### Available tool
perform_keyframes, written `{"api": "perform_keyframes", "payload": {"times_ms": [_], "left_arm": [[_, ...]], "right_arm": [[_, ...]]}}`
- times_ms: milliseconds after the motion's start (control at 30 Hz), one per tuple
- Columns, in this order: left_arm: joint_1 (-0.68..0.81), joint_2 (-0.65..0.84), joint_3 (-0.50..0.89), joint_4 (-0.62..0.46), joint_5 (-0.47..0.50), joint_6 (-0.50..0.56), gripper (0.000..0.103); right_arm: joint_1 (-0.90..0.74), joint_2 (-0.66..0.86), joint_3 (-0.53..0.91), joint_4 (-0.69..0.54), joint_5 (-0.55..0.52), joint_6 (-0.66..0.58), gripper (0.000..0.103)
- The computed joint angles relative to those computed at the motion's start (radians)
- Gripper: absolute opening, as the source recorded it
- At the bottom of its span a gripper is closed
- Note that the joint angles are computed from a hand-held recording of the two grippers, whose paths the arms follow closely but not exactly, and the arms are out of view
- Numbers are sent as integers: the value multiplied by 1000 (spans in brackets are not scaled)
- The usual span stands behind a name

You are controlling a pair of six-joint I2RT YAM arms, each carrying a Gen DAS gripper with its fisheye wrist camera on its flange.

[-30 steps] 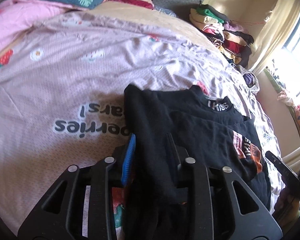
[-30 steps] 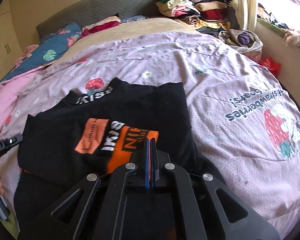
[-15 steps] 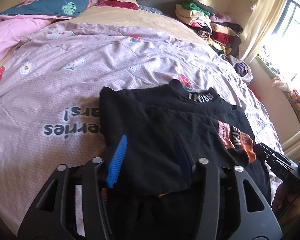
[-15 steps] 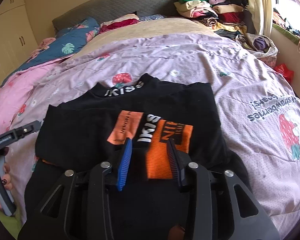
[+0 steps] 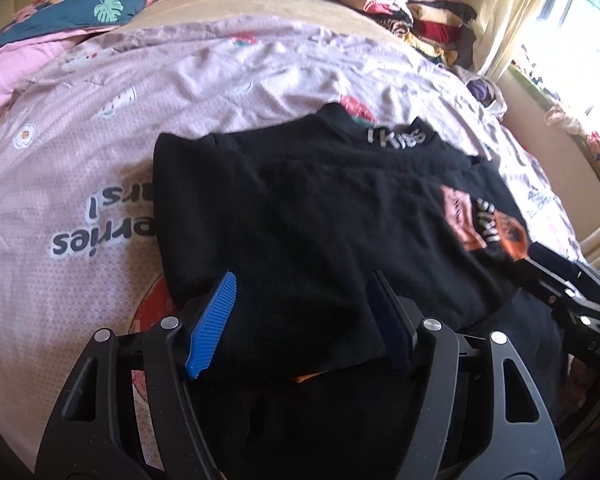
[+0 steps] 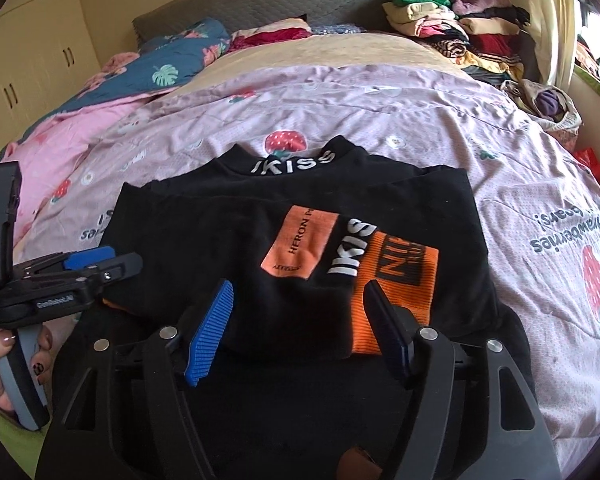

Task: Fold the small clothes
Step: 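Open both tools and move them to the black shirt hem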

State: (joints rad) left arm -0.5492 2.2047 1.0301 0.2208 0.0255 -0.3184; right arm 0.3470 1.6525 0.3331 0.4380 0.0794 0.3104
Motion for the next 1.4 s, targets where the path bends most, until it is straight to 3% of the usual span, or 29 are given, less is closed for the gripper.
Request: {"api": "perform_keyframes", "payload": {"times_ms": [367,600,933,1067,1133,1267,1400], "left_arm": [[5,14,-2,7,12,4,60],[0,0,-14,7,2,1,60],[-8,-45,-49,5,-5,-8,60],[-9,-72,-71,8,2,-25,73],[-12,-84,-77,4,-1,-31,75],[-20,-123,-101,0,-10,-36,91],[-26,-163,-127,-2,-11,-39,93]], "right_arm": [[-5,208,113,-62,27,11,69],[13,131,61,-52,57,33,69],[69,3,5,-93,109,74,87],[104,-67,-8,-136,146,94,91],[115,-100,-12,-158,159,101,94],[135,-162,-24,-199,180,121,96],[160,-222,-31,-248,207,137,97]]}}
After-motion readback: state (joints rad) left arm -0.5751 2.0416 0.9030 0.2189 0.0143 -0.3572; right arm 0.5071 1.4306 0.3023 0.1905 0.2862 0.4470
